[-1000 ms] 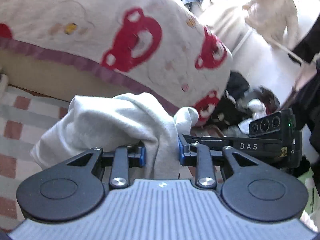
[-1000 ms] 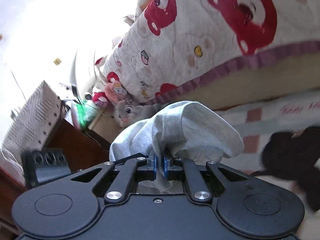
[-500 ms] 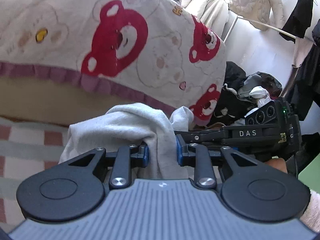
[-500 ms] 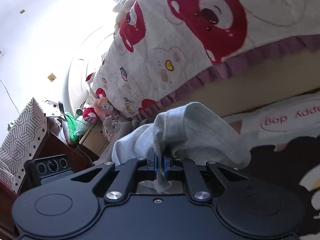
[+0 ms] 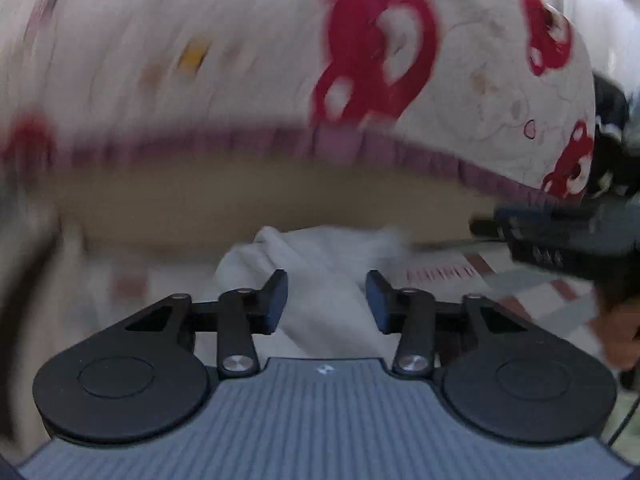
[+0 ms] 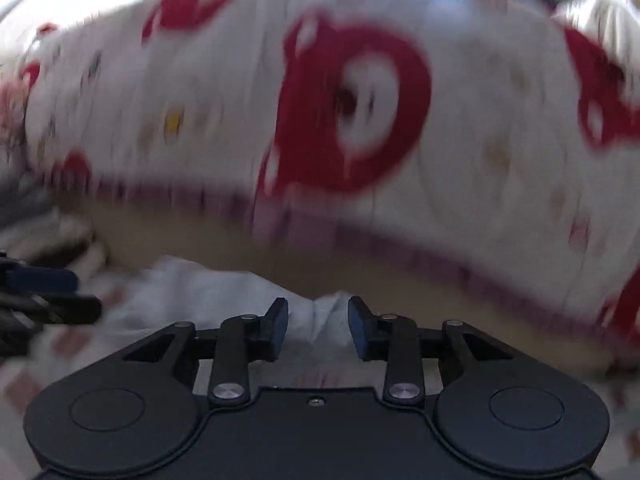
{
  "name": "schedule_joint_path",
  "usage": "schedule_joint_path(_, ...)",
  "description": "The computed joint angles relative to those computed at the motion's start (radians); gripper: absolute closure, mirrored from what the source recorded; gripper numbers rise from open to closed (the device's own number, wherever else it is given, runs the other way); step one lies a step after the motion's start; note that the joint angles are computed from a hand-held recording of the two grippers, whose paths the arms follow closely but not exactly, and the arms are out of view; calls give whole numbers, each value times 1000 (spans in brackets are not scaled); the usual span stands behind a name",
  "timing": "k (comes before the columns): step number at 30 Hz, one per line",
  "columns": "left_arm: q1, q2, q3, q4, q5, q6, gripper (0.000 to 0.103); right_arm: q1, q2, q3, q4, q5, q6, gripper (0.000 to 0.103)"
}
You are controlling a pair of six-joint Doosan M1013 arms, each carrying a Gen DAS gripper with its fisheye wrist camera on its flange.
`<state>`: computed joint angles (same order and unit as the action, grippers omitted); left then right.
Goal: Fold clothes
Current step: 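Lift the grey shirt with both grippers and carry it onto the mat, then open both grippers to drop the grey shirt on the mat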
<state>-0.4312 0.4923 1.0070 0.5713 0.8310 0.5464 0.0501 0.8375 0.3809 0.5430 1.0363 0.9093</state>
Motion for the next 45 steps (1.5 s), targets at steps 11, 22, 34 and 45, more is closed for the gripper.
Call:
schedule_joint_path(11, 60, -27, 116, -509, -73, 137, 76, -77, 16, 108, 86, 323, 325, 63)
schedule_joint_path(22, 42, -12, 94, -524, -46, 210, 75, -81, 17, 130, 103, 449, 367, 49)
schedule_joint_path(34, 43, 47, 38, -552, 11, 275, 48, -109, -6, 253, 277, 303, 390, 35)
schedule_joint_path(45, 10, 54, 11, -398, 74, 328, 102, -58, -28, 259, 175, 246, 151, 98)
